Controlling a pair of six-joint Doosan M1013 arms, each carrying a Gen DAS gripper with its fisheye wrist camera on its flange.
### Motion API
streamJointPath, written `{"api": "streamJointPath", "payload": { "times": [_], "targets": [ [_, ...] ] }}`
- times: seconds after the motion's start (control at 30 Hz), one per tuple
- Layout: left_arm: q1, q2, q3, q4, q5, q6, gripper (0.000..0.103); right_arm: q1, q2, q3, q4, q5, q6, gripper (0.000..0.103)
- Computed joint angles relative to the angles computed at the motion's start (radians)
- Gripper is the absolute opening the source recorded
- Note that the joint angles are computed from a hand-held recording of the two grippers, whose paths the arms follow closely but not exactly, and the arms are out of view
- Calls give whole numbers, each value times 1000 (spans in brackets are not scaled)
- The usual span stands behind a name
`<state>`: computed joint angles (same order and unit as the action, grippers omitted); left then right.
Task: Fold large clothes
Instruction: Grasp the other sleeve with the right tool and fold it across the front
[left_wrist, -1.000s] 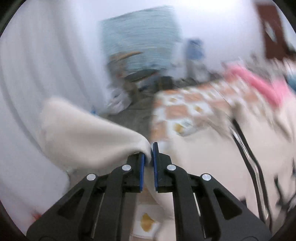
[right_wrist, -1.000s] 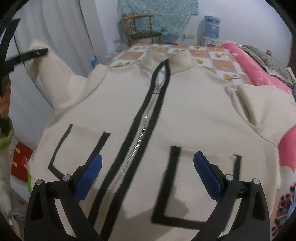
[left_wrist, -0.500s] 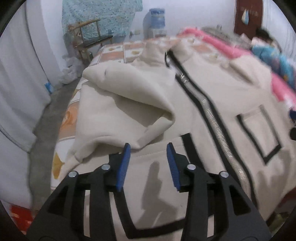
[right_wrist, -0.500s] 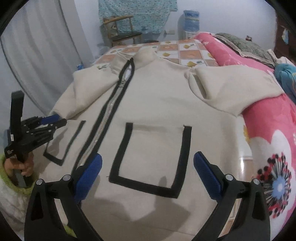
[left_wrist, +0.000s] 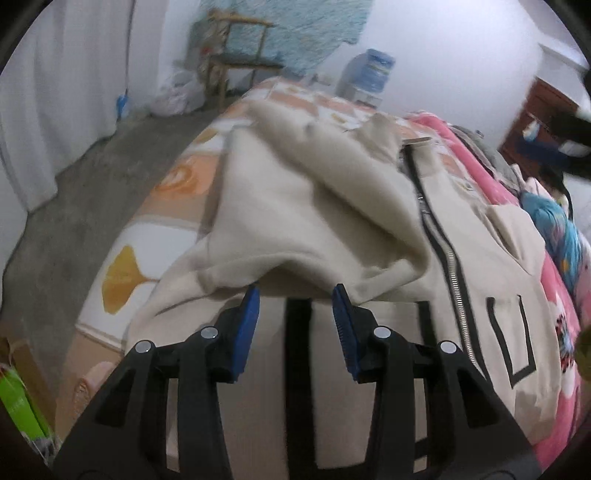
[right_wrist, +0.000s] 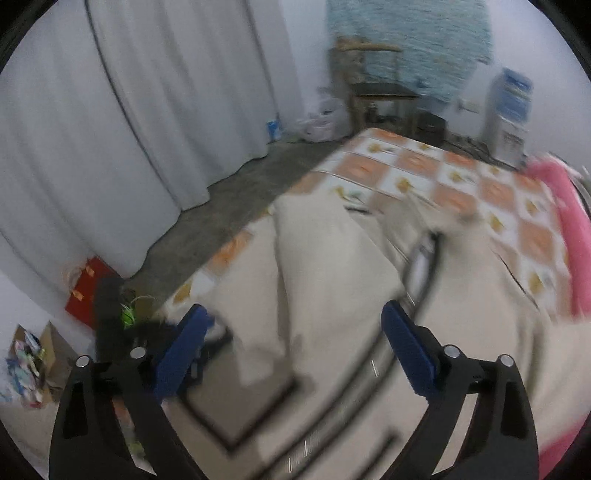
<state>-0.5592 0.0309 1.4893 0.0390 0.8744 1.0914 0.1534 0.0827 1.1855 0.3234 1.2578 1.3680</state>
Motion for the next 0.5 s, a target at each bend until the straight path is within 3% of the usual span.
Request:
{"api": "streamJointPath", "payload": {
  "times": [0.17, 0.3, 0.37, 0.43, 0.5],
  "targets": [
    [1, -15, 28, -2, -44, -14, 38, 95, 178, -155, -108, -13, -14, 78],
    [-6, -15, 30, 20, -49, -38, 38, 146, 289, -262, -219, 28, 44, 61],
    [-10, -17, 32, 30, -50, -43, 38, 157, 333, -308, -262, 63, 74, 47],
    [-14, -18, 33, 39, -52, -50, 38, 163, 374, -355, -306, 113, 117, 26],
    [-17, -19, 36, 45, -54, -54, 38, 153, 371, -358, -286, 114, 127, 20]
  ]
}}
